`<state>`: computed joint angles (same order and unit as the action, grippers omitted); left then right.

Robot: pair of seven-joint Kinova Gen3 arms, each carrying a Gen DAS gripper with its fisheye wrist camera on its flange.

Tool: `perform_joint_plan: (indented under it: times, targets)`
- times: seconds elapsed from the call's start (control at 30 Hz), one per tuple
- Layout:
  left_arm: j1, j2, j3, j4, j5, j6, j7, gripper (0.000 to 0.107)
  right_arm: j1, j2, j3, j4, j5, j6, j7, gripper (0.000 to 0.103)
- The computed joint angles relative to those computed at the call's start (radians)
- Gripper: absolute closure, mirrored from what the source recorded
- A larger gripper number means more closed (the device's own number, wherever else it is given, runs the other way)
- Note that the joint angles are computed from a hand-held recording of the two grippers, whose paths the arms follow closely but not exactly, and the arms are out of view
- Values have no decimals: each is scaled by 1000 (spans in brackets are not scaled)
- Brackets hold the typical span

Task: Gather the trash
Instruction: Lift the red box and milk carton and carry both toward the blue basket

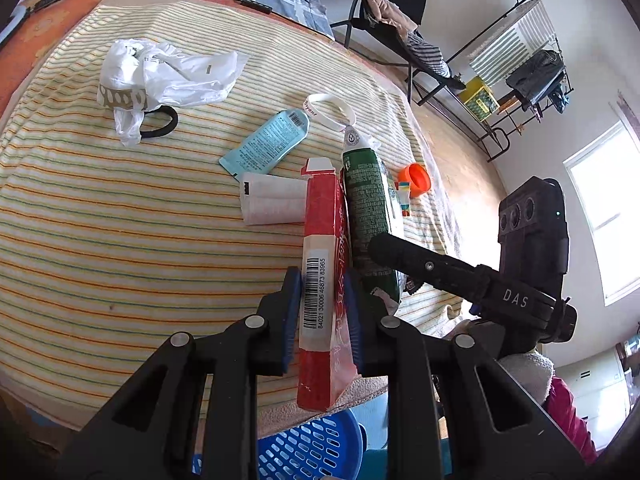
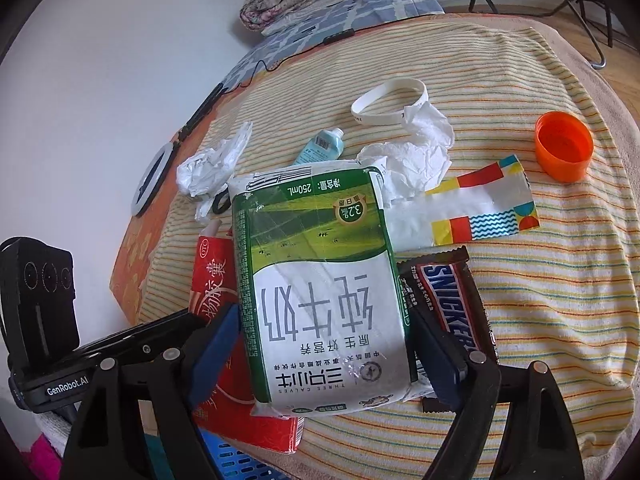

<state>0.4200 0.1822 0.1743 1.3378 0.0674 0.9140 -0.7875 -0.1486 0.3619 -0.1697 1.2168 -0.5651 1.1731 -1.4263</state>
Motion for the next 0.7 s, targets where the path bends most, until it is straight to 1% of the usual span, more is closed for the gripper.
perform_joint_plan:
  times: [0.1,0.2,0.27,0.33,0.43,0.5,0.63,0.7]
  targets:
    - [8,23,6,-26,2,9,-9,87,51,9,-9,22,-88,-1,10,17]
    - [31,50,8,-62,-17,26,-13,87,104,21,-15,46,-185,0,14,17]
    - [52,73,6,-94,-39,52,-10,87,125,22,-15,57,-223,-4,18,17]
    - [88,102,-7,-134,-87,97,13,87,127,15,-9,57,-223,-13,20,17]
    - [97,106,-15,-132,-93,90,32,88,115,-5,-1,54,-199,-37,24,17]
    - [102,98,-20,-127,-102,84,43,92,108,-17,2,53,-187,-50,23,18]
    - [152,85,-36,-143,-212,119,85,92,83,-41,9,41,-139,-68,20,18]
    - [149,70,-35,-127,-220,115,98,92,75,-61,15,42,-105,-74,27,18]
